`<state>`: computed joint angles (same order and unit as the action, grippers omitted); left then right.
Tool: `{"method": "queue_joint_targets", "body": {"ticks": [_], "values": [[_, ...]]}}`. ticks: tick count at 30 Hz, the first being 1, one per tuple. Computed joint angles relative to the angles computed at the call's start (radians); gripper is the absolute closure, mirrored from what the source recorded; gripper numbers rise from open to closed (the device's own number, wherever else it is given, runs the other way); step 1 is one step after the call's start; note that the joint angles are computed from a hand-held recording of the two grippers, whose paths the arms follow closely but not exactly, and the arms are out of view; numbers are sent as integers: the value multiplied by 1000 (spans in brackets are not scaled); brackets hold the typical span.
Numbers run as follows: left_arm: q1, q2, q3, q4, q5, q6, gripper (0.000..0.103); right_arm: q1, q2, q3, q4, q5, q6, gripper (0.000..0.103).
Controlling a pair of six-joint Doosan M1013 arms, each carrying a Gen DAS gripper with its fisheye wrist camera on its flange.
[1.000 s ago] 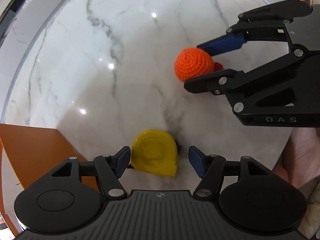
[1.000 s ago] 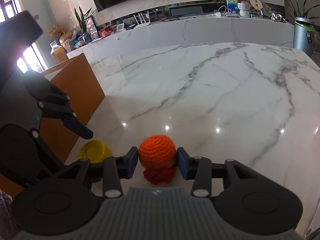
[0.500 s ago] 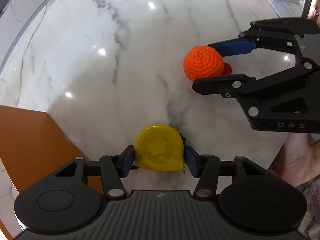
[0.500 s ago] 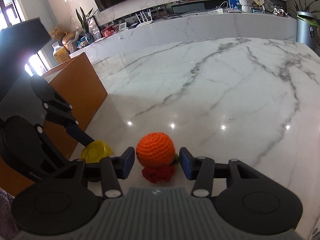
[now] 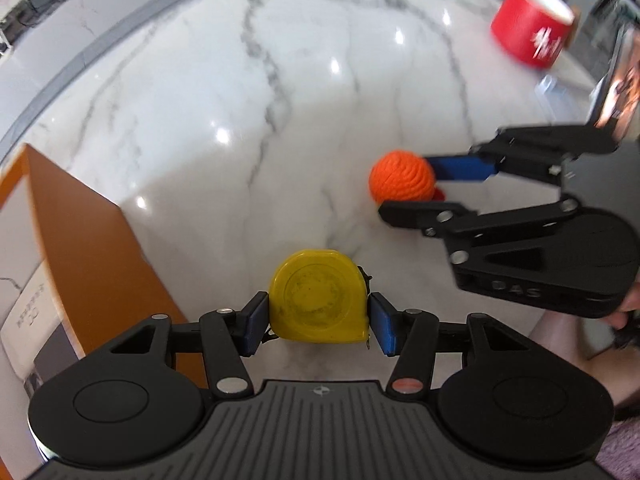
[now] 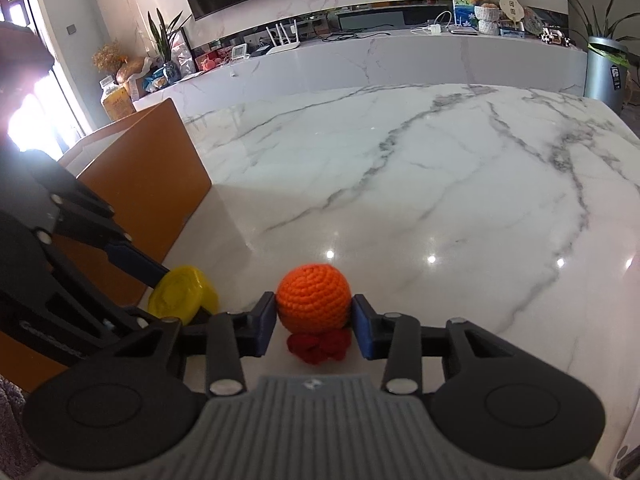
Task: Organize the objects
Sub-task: 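Grasp the yellow tape measure with the left tool while the right tool grasps the orange crochet ball, then carry the tape measure with the left tool while the right tool carries the ball over the box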
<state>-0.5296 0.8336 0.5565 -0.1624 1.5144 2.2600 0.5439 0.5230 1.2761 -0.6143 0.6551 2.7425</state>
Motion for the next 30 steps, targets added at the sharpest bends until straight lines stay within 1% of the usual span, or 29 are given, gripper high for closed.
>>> {"method": "queue_joint_targets", "body": {"ticks": [5,7,10,15,19,22,27,30], "values": [[29,-89,118,-115,-96,-1,41,19,-25,15,-77,-19,77,61],[44,-125,156,-161,-121,5,41,28,-37,21,-92,-28,106,61],[67,-155,177,-217,-142,0,41,41,-53,21,-78,-55,104,61],[121,-200,207,-267,-196,7,41,72,-66,-5,-90,-82,102,61],[161,-218,220,-281,-236,-4,41,96,-64,-50,-47,-95,31,61],[185,-203,198,-287,-225,-19,41,112,-44,-117,-4,-61,-61,61],[210,-159,145,-291,-193,4,41,124,28,-290,75,58,-252,61],[218,-120,95,-293,-162,42,41,119,92,-420,148,138,-366,61]]}}
